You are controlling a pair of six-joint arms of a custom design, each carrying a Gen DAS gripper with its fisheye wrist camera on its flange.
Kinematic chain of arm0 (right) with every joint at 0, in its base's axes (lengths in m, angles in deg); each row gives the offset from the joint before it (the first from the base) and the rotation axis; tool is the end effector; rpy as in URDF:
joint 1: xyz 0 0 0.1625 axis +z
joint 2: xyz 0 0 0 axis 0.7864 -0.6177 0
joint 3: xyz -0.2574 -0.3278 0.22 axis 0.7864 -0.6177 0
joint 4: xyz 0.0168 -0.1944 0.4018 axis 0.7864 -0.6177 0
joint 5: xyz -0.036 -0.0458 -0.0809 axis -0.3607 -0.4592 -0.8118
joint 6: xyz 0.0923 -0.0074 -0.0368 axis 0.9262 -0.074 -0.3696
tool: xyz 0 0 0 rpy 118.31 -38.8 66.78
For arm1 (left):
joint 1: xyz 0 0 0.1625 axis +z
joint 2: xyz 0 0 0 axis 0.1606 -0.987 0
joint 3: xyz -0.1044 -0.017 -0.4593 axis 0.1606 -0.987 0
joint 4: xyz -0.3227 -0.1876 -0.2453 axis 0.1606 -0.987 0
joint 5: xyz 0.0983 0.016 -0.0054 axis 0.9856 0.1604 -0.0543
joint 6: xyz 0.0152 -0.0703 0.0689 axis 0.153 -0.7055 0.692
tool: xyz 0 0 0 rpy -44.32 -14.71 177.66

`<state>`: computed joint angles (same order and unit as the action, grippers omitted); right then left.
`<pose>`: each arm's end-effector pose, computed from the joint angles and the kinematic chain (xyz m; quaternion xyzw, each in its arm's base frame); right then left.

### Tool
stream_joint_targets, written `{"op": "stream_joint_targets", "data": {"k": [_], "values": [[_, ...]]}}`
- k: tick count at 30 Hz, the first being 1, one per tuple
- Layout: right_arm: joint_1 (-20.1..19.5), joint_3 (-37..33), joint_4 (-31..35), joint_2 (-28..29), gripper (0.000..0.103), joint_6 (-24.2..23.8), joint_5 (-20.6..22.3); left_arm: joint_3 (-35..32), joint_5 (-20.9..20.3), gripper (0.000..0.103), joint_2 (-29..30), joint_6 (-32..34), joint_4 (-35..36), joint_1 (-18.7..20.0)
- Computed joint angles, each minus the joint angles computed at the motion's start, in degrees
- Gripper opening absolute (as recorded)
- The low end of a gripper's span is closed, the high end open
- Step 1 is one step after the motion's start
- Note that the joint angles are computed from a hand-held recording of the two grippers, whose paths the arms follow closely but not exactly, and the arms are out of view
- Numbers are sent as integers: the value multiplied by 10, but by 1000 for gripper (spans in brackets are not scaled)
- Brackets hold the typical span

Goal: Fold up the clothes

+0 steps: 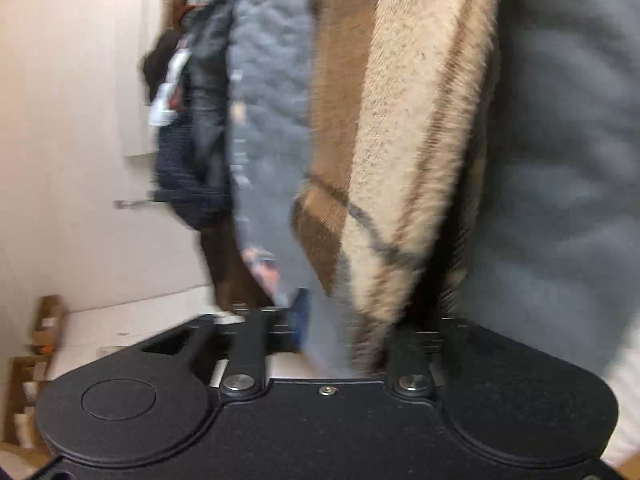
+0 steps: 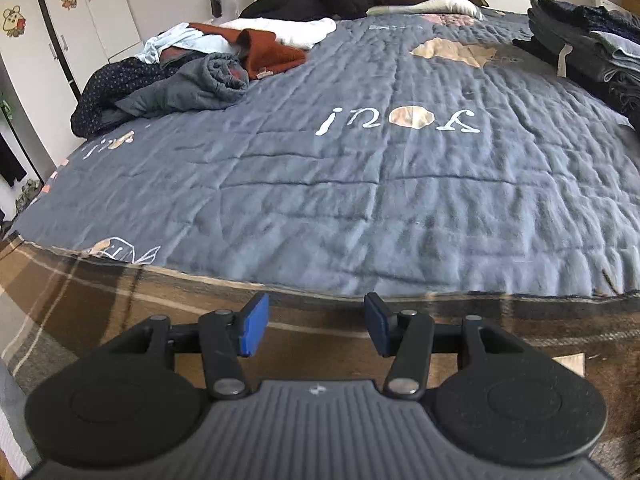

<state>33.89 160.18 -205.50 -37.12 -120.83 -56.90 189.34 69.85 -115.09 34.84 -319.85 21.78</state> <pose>0.0783 -0.6007 0.2106 0.3590 -0.8997 0.1933 0.1561 -0.0781 -0.3070 0.1597 0.3831 0.5232 0.0220 0.7610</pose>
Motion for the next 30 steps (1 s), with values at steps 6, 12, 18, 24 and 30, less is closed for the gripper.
{"op": "stream_joint_targets", "data": {"k": [6,12,18,24,30], "values": [[-4,-7,16,-6,52,22,20,-49,132,63,-97,103,-93,-109],[-4,-10,21,-9,52,33,28,-27,135,77,-94,31,-38,-156],[-2,-7,35,-15,52,28,38,-48,126,78,-44,114,-96,-121],[-2,-11,38,-11,52,34,31,-61,165,90,-32,147,-150,-169],[0,-8,45,-11,52,30,25,-61,124,91,-78,-26,-87,-157]]}}
